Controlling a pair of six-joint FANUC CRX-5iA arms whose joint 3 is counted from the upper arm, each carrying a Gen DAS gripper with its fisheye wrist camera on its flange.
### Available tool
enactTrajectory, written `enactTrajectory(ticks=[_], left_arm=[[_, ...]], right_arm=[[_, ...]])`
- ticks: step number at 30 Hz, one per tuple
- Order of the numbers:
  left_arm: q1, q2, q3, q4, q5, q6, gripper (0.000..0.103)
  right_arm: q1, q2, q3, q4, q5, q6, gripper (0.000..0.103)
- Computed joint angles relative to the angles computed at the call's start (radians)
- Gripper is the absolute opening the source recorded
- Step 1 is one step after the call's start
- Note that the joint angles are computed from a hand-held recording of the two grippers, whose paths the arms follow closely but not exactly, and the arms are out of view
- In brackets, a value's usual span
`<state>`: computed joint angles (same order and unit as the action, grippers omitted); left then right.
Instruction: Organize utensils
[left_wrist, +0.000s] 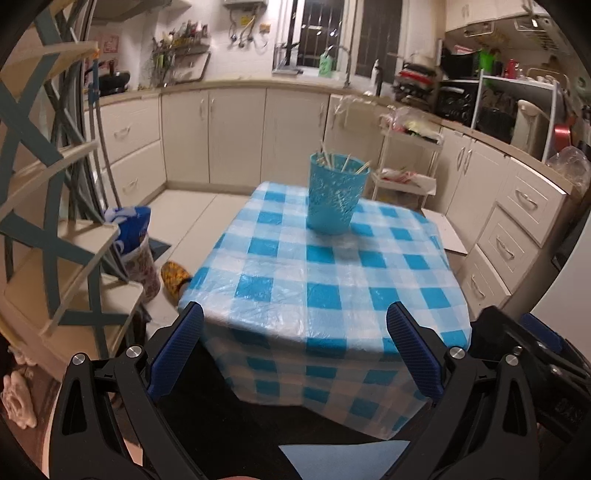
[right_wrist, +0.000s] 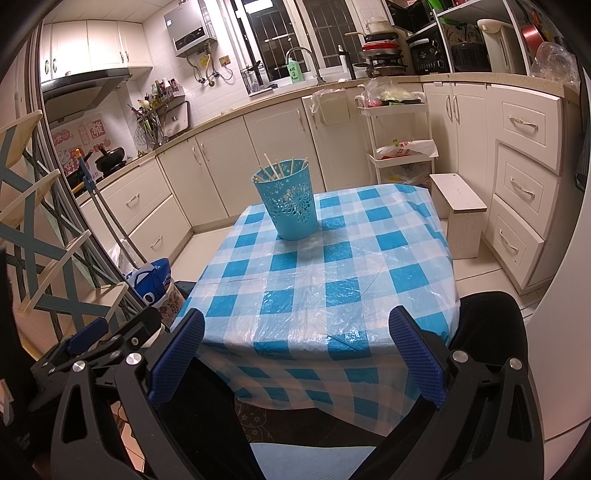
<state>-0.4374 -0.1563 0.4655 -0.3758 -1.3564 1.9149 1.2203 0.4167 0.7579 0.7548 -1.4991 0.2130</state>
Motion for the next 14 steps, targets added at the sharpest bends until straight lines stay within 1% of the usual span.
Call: enactTrajectory(ticks=[2, 5, 9, 14], left_arm=[[-0.019, -0.002, 0.004, -0.033, -0.002, 0.005, 0.095], [-0.022, 0.016, 0.025, -0.038, -0.017, 0.009, 0.095], [-0.033, 0.038, 0.062, -0.064, -0.061, 0.015, 0.095], [-0.039, 0.048, 0.073, -0.072, -0.073, 0.012, 0.095]], right_arm=[[0.000, -0.003, -0.005, 0.000, 0.002, -0.006, 0.096], [0.004, -0.005, -0.005, -0.003, -0.002, -0.008, 0.096], [0.012, -0.007, -0.008, 0.000, -0.009, -0.022, 0.096], [0.021, -0.007, -0.010, -0.006, -0.016, -0.035, 0.096]])
